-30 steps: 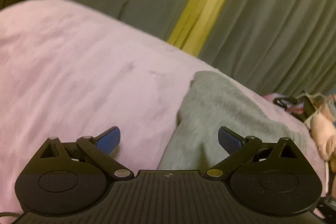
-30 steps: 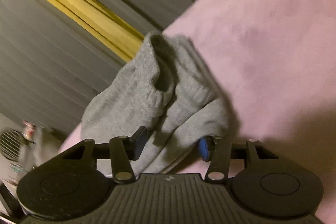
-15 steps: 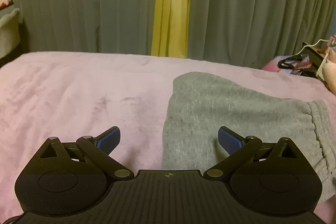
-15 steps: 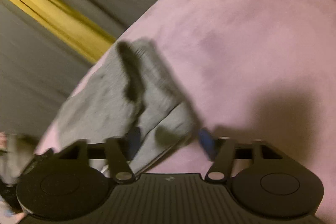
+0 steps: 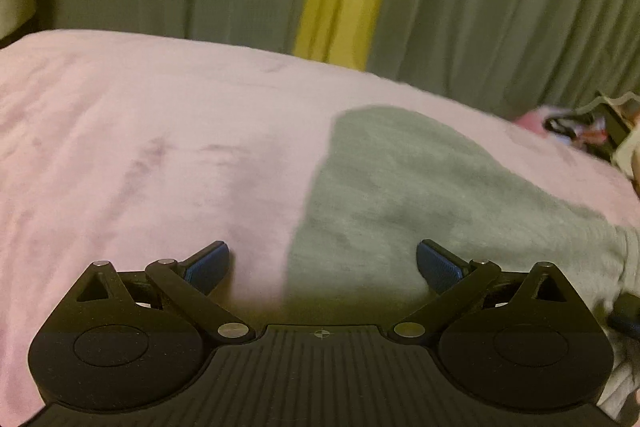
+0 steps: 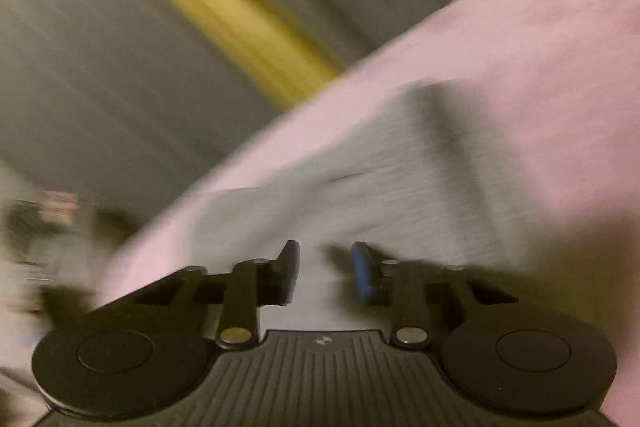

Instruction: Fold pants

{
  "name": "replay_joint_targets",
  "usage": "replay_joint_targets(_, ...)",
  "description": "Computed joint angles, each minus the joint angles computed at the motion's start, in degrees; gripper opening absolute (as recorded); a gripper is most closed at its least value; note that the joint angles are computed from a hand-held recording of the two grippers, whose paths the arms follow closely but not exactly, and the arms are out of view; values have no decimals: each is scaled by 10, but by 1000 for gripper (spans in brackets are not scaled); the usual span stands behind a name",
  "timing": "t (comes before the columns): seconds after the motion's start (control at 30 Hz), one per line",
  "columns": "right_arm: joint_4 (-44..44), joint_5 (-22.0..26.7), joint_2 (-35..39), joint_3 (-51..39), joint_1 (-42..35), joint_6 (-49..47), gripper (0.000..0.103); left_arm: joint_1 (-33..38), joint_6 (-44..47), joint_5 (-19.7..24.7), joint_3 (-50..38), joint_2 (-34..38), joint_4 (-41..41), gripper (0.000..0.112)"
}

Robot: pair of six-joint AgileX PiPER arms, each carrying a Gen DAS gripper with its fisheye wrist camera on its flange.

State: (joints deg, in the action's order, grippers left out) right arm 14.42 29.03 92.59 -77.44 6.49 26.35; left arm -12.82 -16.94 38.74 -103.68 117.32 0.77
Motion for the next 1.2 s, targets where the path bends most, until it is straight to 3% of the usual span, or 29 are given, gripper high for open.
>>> replay_joint_targets(0.03,-7,-17,-21,22,-3,2,31,2,-12,-8,19,-17,13,102)
replay_joint_targets(0.07,-25,-30,-51,46,-5,23,53,5,-14,-17,42,-35,18,102)
replay_joint_targets(0.13,-77,-43,-98,78,3,57,72,15,18,-30,95,-79,-12,102)
replay_joint_targets(0.23,-7,-53,-176,143,0,-23,73,38,99,-33,180,-141,-94,102)
replay_joint_targets(0.33,-24,4,-184,156,6,0,77,52,141,-23,244,-185,-139,102)
replay_joint_targets(0.47,-247,173,-159,113,48,163,78,23,56,24,261,-209,3,102)
replay_joint_targets(0.5,-282,180,-178,128,69,200,80,17,45,30,272,-223,26,102)
replay_joint_targets(0.57,-327,192,-208,144,110,255,99,17,65,46,297,-259,16,102)
replay_joint_targets(0.67,-378,240,-230,159,207,311,99,-5,66,59,337,-310,16,102)
replay_joint_targets(0.87,-464,310,-196,137,369,359,99,-116,-43,72,440,-415,128,102)
replay_joint_targets(1.1,-454,341,-185,126,436,375,99,-218,-125,107,501,-482,237,102)
replay_joint_targets(1.2,-485,364,-174,117,469,393,99,-227,-146,99,505,-491,260,102)
